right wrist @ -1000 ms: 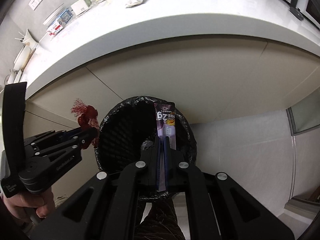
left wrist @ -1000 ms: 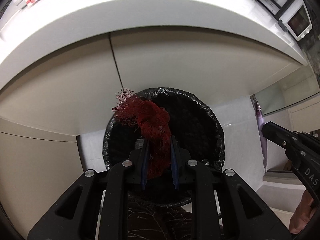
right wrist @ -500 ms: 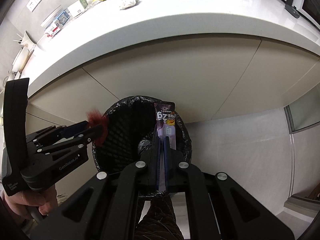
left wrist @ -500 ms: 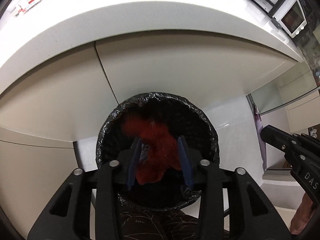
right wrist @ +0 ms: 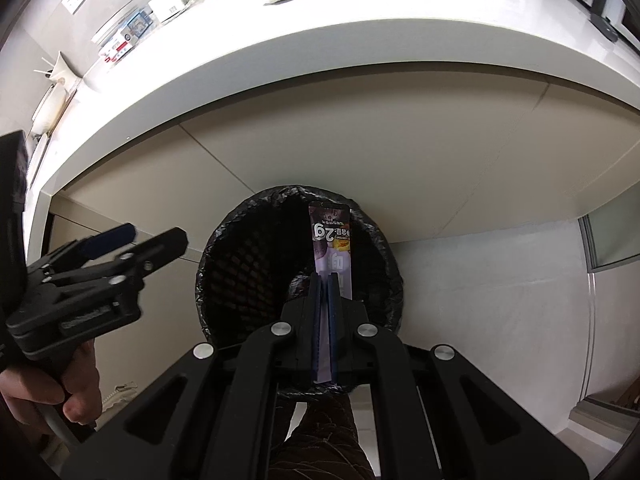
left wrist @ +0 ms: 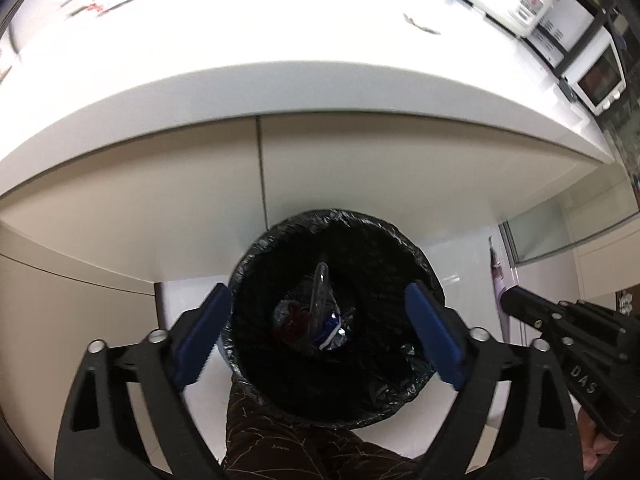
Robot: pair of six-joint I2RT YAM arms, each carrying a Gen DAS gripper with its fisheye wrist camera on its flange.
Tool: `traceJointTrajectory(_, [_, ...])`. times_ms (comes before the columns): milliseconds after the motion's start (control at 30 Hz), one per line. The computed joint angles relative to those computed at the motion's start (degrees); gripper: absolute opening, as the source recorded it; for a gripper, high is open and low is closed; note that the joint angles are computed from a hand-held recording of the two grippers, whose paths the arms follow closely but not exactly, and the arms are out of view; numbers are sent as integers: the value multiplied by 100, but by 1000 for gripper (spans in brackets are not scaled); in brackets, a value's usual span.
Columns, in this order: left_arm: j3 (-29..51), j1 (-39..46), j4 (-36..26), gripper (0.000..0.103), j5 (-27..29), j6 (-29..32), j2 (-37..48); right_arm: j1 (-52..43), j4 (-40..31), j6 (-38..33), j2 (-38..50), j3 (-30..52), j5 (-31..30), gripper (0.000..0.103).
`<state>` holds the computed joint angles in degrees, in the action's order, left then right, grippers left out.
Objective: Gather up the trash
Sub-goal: 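Open the left tool to drop the red net while the right tool releases the purple wrapper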
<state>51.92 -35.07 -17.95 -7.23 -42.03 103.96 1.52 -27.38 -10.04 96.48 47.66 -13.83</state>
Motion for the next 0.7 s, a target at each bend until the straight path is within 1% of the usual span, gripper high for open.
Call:
traceJointTrajectory(67, [-66,31,-69,97,-93,-19,-125,144,15,63,105,82,22,2])
traceJointTrajectory(233, [-349,243,-88,97,-128,21,-466,452,116,193,337,178,36,2])
traceJointTrajectory(467, [-624,527,-395,97,-167,132,-813,909,248,302,712,324,106,3])
traceJointTrajectory(700, [-1000,876,-409,97,-113,168,-1141,1232,345,378,1012,464,198,3])
